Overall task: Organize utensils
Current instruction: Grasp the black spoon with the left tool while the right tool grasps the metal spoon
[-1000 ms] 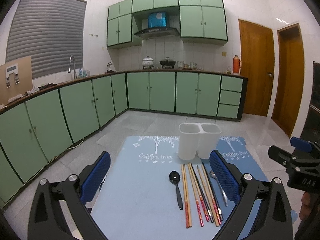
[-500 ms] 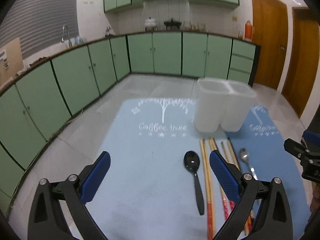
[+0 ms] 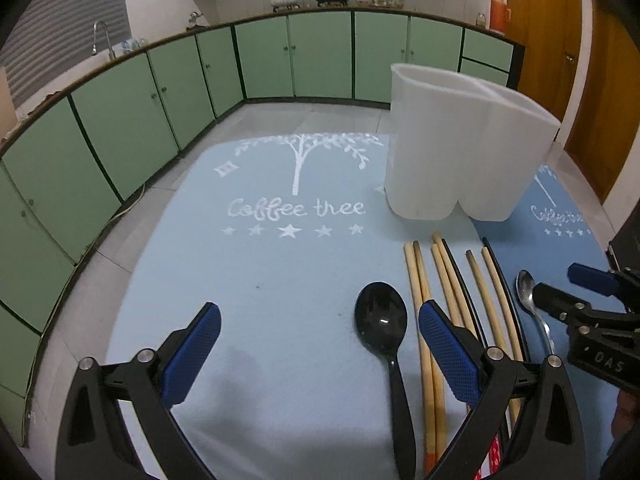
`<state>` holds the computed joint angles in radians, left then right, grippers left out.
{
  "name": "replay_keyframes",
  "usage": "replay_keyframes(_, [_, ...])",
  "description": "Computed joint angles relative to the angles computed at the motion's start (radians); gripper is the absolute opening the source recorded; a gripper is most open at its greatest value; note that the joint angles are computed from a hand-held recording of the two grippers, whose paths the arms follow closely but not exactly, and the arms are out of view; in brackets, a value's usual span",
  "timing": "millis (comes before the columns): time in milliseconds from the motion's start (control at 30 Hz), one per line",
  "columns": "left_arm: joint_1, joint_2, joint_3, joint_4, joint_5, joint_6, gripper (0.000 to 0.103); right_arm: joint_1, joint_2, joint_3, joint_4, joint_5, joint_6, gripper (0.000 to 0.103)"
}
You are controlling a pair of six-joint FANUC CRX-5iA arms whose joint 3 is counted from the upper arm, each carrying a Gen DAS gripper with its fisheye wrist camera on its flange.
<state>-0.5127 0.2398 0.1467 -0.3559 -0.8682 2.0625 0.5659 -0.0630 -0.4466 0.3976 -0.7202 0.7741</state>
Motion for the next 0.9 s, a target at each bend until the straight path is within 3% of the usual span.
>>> replay_keyframes(133, [0.006, 0.029, 0.017, 0.015, -0.002, -0.010, 0.097, -0.029, 0.044, 0.047, -0.097, -0.005, 0.072, 0.049])
replay_keyframes(300, [0.021, 0.053, 0.027, 0.043, -0.004, -0.029, 0.097, -0.022, 0.066, 0.042, -0.042, 0.011, 0.039, 0.047])
replay_keyframes(433, [0.024, 0.067, 0.033, 0.058, -0.005, -0.036, 0.097, -0.006, 0.078, 0.030, 0.024, 0.016, 0.026, 0.027])
replay_keyframes(900, [0.047, 0.121, 0.061, 0.109, -0.014, -0.056, 0.095, 0.002, 0.051, 0.005, 0.027, 0.015, 0.021, 0.029])
